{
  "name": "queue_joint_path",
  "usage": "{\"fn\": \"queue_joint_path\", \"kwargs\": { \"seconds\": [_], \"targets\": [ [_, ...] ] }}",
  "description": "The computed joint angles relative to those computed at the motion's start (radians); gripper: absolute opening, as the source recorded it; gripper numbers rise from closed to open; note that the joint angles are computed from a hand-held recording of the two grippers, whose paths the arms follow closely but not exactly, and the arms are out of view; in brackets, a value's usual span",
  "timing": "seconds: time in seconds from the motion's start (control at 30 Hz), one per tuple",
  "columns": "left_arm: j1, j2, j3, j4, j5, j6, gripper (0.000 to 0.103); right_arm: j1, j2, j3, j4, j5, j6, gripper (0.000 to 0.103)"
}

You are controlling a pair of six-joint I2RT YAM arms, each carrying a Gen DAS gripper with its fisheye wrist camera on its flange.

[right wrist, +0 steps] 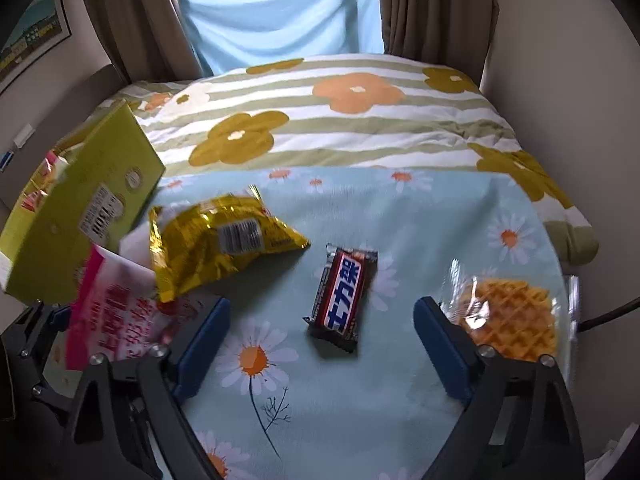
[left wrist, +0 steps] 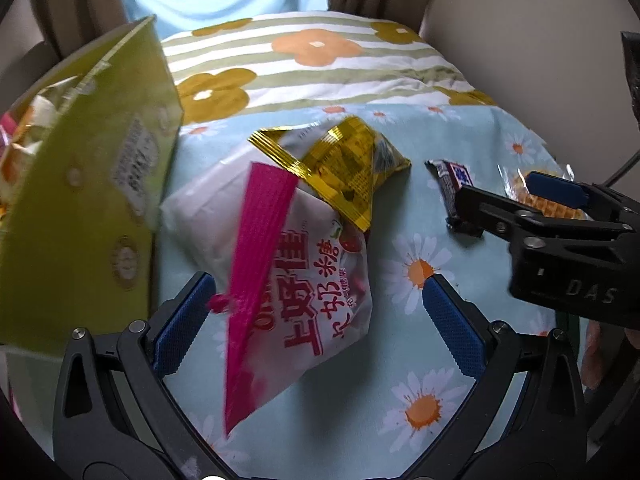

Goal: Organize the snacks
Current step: 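Move both tools back over the remaining snacks on the sheet, then grasp the pink milk candy bag with left tool while right tool grasps the chocolate bar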

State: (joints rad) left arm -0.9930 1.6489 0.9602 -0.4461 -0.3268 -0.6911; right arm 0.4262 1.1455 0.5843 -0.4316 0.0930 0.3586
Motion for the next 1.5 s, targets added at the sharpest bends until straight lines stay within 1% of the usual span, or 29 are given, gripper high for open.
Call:
{"fn": "queue_joint_path", "kwargs": {
  "seconds": [0.1,0.2,0.27,0.33,0.4,0.43,0.47,0.53,0.57,0.67,0.73,0.83,0.9,1.03,1.1,1.23,1.3,1.4,1.5],
  "targets": [
    [0.002,0.024,-0.012,0.046,0.008,0.023,0.101,0.008,0.041,-0.018,0.043,0.013,0.019,0.089],
    [0.011,0.044,-0.023,0.087,0.029,0.044,0.091,0.010,0.077,-0.025,0.073,0.019,0.030,0.088],
    [0.017,0.056,-0.027,0.102,0.046,0.055,0.080,0.012,0.097,-0.030,0.096,0.025,0.038,0.088],
    [0.024,0.063,-0.033,0.108,0.060,0.067,0.074,0.014,0.114,-0.031,0.112,0.035,0.039,0.088],
    [0.031,0.067,-0.040,0.120,0.070,0.081,0.065,0.023,0.134,-0.025,0.125,0.048,0.044,0.088],
    [0.035,0.071,-0.038,0.118,0.078,0.090,0.055,0.021,0.148,-0.023,0.134,0.051,0.044,0.088],
    [0.039,0.077,-0.033,0.110,0.083,0.097,0.050,0.023,0.156,-0.020,0.139,0.054,0.049,0.087],
    [0.039,0.075,-0.032,0.105,0.079,0.110,0.046,0.026,0.171,-0.016,0.152,0.061,0.059,0.086],
    [0.040,0.072,-0.035,0.103,0.081,0.114,0.043,0.027,0.177,-0.014,0.156,0.065,0.062,0.083],
    [0.040,0.066,-0.034,0.095,0.082,0.130,0.040,0.023,0.196,-0.008,0.172,0.075,0.061,0.076],
    [0.035,0.062,-0.031,0.085,0.076,0.134,0.039,0.023,0.212,-0.002,0.179,0.084,0.063,0.075],
    [0.029,0.057,-0.030,0.078,0.076,0.132,0.038,0.022,0.228,-0.001,0.193,0.094,0.065,0.071],
    [0.029,0.050,-0.036,0.077,0.082,0.128,0.038,0.027,0.239,0.000,0.197,0.103,0.070,0.064],
    [0.032,0.032,-0.052,0.077,0.091,0.118,0.038,0.032,0.259,0.001,0.199,0.112,0.077,0.057],
    [0.026,0.023,-0.061,0.076,0.089,0.108,0.038,0.037,0.259,-0.002,0.203,0.123,0.076,0.050],
    [0.012,0.015,-0.066,0.067,0.083,0.090,0.038,0.040,0.255,-0.008,0.208,0.136,0.074,0.042],
    [0.001,0.008,-0.072,0.061,0.076,0.079,0.038,0.042,0.251,-0.016,0.216,0.145,0.075,0.032],
    [-0.010,0.009,-0.070,0.055,0.066,0.066,0.038,0.037,0.237,-0.035,0.236,0.143,0.064,0.028],
    [-0.025,0.008,-0.072,0.052,0.055,0.050,0.038,0.038,0.220,-0.051,0.247,0.142,0.059,0.027]
  ]
}}
